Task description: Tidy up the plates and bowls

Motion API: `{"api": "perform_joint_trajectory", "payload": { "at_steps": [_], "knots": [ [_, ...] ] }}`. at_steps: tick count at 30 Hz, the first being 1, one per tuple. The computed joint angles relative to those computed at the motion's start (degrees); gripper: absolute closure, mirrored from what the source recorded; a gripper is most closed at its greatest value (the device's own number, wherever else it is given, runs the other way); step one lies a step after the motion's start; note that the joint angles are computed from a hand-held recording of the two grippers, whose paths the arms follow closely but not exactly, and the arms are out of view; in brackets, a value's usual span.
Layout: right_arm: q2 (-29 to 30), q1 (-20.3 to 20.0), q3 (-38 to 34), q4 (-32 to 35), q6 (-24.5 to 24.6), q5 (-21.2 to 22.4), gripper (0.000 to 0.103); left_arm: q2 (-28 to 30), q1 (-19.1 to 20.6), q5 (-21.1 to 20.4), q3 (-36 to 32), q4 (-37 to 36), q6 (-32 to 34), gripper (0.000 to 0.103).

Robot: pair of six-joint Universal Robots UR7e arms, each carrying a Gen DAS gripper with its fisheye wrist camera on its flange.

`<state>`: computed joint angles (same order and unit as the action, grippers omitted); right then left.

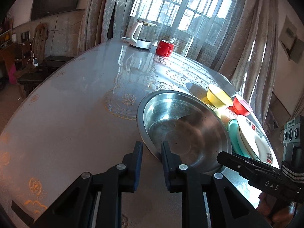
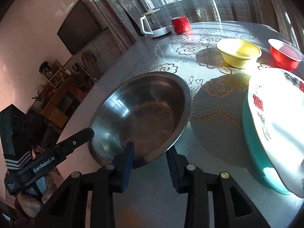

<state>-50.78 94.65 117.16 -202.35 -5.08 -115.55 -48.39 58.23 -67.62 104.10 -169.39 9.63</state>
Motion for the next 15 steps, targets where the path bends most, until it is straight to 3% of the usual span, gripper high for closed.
{"api": "perform_joint_trajectory", "payload": {
  "at_steps": [9,15],
  "knots": [
    [-0.1,1.6,2.5,-6.9,-0.3,-6.6,0.063,-1.2,-1.4,5.6,3.0,-4.3,1.3,0.083],
    [1.0,3.5,4.3,-17.7,-6.8,-10.7,0.053,-2.0,-3.1,8.6,5.6,-9.6,4.8,0.082]
  ]
}}
